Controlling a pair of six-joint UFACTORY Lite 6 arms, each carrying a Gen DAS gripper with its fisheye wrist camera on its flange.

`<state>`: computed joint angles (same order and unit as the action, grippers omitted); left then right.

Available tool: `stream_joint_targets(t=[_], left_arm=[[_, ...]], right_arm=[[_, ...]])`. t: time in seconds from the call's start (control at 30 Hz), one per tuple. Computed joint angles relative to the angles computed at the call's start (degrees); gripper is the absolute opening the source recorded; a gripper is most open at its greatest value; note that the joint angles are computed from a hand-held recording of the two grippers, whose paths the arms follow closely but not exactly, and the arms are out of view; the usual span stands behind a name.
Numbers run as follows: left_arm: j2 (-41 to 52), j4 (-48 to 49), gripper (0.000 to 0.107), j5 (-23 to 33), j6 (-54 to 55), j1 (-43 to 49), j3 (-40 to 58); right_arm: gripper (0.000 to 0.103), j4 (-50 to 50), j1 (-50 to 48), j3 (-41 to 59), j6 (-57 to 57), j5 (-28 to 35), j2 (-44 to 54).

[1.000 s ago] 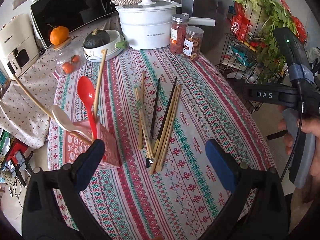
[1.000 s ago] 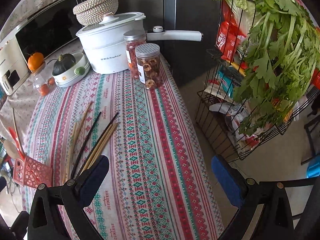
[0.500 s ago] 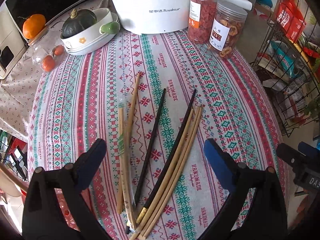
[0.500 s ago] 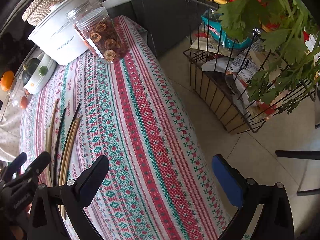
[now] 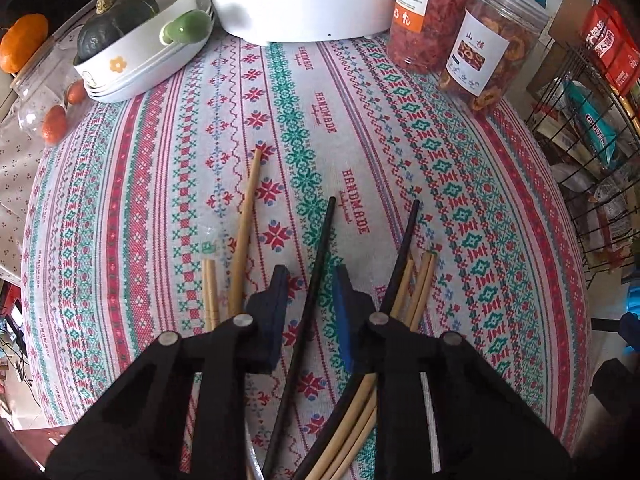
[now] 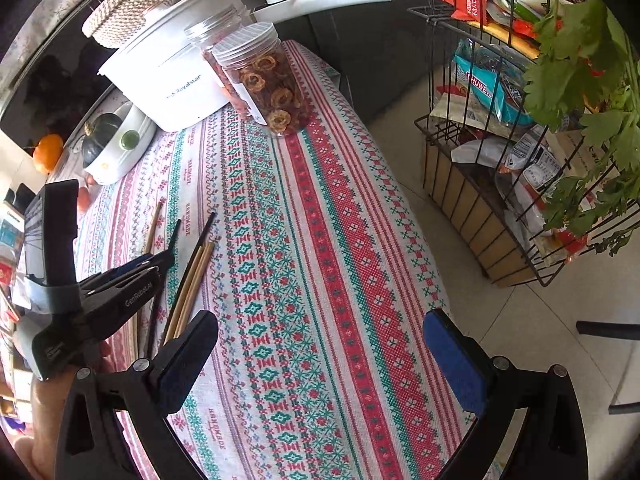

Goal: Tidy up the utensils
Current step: 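Lower the left gripper onto the chopstick pile, grasp a black chopstick, lift, then grasp a wooden chopstick with the right gripper while the left gripper holds the black chopstick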

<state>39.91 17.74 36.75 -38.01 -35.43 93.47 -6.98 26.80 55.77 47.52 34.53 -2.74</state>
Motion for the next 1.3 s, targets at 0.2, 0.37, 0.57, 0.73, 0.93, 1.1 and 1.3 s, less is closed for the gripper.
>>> stream_joint_targets(t=[0.2, 0.37, 0.57, 0.73, 0.93, 1.1, 1.3], left_arm=[[-1.5, -1.1, 0.009, -0.6, 0.3, 0.1, -1.4], [-12.4, 4.0, 0.008, -5.8, -4.9, -3.5, -13.1], [-30.7, 3.9, 0.008, -7.6, -3.4, -6.2, -25.7], [-45.6, 2.5, 0.007, -6.6, -0.4, -7.4, -33.5], [-65.0, -1.7, 0.006, -5.6, 4.5, -7.3, -43.0], [-77.8, -4.4, 0.006, -1.2, 7.5, -6.6, -46.6], [-91.5, -16.3, 0.006, 3.3, 20.5, 1.2, -48.2]], right_arm=[[0.103, 0.8, -0.4, -0.4, -1.2, -0.7, -0.1], [0.103, -0.8, -0.3, -1.3, -0.6, -0.5, -2.6], [0.103, -1.7, 0.5, -2.0, 0.8, -0.4, -6.1], [0.103, -0.9, 2.3, -1.4, 0.8, -0.7, -6.9], [0.103, -3.7, 6.6, 0.1, 5.0, -0.9, -6.1], [0.103, -3.3, 9.3, 3.2, 5.4, -2.1, -2.4], [0.099, -0.6, 10.5, 6.9, 2.8, -5.6, 4.1]])
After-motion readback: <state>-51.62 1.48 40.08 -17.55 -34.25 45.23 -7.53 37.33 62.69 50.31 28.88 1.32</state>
